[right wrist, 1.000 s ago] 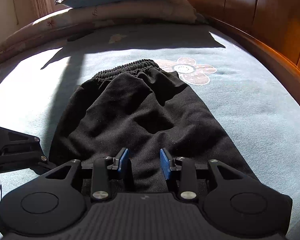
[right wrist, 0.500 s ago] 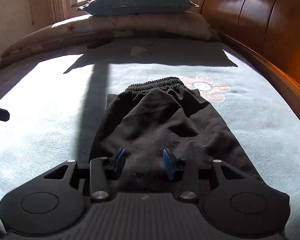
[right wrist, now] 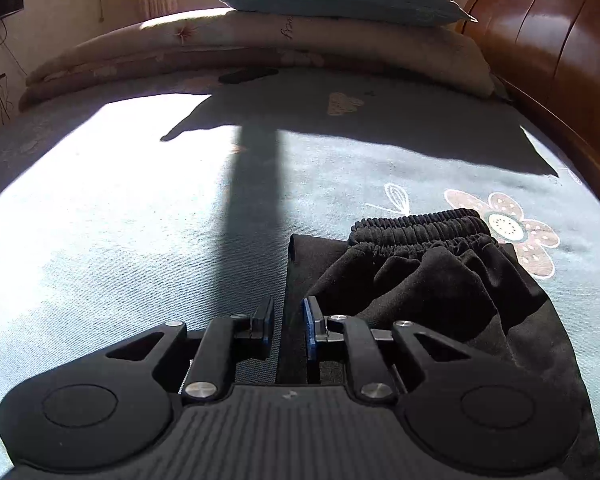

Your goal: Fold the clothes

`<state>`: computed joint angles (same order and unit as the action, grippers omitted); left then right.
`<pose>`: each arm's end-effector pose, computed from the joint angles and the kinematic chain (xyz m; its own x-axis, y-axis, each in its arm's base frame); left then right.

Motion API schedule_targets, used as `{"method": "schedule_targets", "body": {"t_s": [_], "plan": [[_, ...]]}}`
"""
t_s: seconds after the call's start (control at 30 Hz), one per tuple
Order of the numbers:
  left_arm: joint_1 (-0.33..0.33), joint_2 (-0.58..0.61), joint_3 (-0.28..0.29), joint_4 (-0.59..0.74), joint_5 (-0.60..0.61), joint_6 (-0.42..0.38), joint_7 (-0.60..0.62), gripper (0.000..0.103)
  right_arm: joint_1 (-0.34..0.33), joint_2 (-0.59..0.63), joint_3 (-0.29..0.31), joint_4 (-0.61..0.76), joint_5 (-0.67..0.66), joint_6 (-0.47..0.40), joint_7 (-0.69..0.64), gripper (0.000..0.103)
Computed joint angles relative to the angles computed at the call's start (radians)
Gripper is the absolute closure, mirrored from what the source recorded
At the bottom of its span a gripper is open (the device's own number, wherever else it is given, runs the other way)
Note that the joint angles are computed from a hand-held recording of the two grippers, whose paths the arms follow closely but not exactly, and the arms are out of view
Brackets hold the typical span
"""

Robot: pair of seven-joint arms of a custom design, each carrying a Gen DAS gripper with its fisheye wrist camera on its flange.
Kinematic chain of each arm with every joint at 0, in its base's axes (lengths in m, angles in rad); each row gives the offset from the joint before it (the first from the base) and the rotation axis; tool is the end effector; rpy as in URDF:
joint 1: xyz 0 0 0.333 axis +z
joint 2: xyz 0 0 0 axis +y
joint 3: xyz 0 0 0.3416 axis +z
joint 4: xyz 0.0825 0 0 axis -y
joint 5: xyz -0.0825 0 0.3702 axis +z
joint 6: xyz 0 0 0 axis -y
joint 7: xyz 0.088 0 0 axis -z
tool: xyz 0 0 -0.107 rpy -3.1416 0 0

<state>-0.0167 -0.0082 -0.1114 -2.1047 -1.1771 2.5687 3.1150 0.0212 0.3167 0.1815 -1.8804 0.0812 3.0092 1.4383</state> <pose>0.5607 -0.0575 0.4971 -0.7134 -0.7006 0.0137 -0.4297 0.4219 -0.7983 0.6606 0.1155 0.4745 0.2349 -0.9717 -0.0256 -0.6679 -0.1423 -0.7305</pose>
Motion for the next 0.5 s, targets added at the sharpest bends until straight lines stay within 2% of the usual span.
{"method": "schedule_targets", "body": {"t_s": [0.03, 0.1, 0.13, 0.17, 0.2, 0.23, 0.37, 0.47, 0.5], "plan": [[0.002, 0.003, 0.002, 0.003, -0.005, -0.005, -0.005, 0.01, 0.015, 0.022, -0.019, 0.033, -0.059, -0.012, 0.052, 0.084], [0.006, 0.006, 0.004, 0.008, -0.016, -0.015, -0.013, 0.01, 0.098, 0.066, -0.109, 0.103, -0.106, -0.041, 0.105, 0.084], [0.008, 0.007, 0.006, 0.01, -0.022, -0.02, -0.017, 0.01, 0.125, 0.106, -0.139, 0.16, -0.138, -0.092, 0.145, 0.084], [0.011, 0.006, 0.007, 0.011, -0.017, -0.024, -0.022, 0.01, 0.121, 0.15, -0.134, 0.225, -0.132, -0.167, 0.168, 0.084], [0.014, 0.003, 0.008, 0.011, -0.007, -0.028, -0.026, 0.01, 0.112, 0.175, -0.124, 0.254, -0.119, -0.202, 0.185, 0.083], [0.015, 0.0, 0.009, 0.009, -0.008, -0.022, -0.021, 0.01, 0.111, 0.175, -0.125, 0.249, -0.121, -0.19, 0.202, 0.083], [0.012, -0.008, 0.007, -0.002, -0.042, 0.028, 0.02, 0.009, 0.019, 0.038, -0.036, 0.081, -0.036, -0.096, 0.13, 0.081], [-0.002, -0.008, -0.002, -0.007, -0.125, 0.098, 0.065, 0.009, 0.014, -0.126, -0.08, -0.082, -0.053, -0.063, 0.126, 0.069], [-0.007, -0.008, -0.005, -0.007, -0.16, 0.121, 0.088, 0.009, 0.016, -0.18, -0.1, -0.129, -0.063, -0.057, 0.127, 0.069]]}}
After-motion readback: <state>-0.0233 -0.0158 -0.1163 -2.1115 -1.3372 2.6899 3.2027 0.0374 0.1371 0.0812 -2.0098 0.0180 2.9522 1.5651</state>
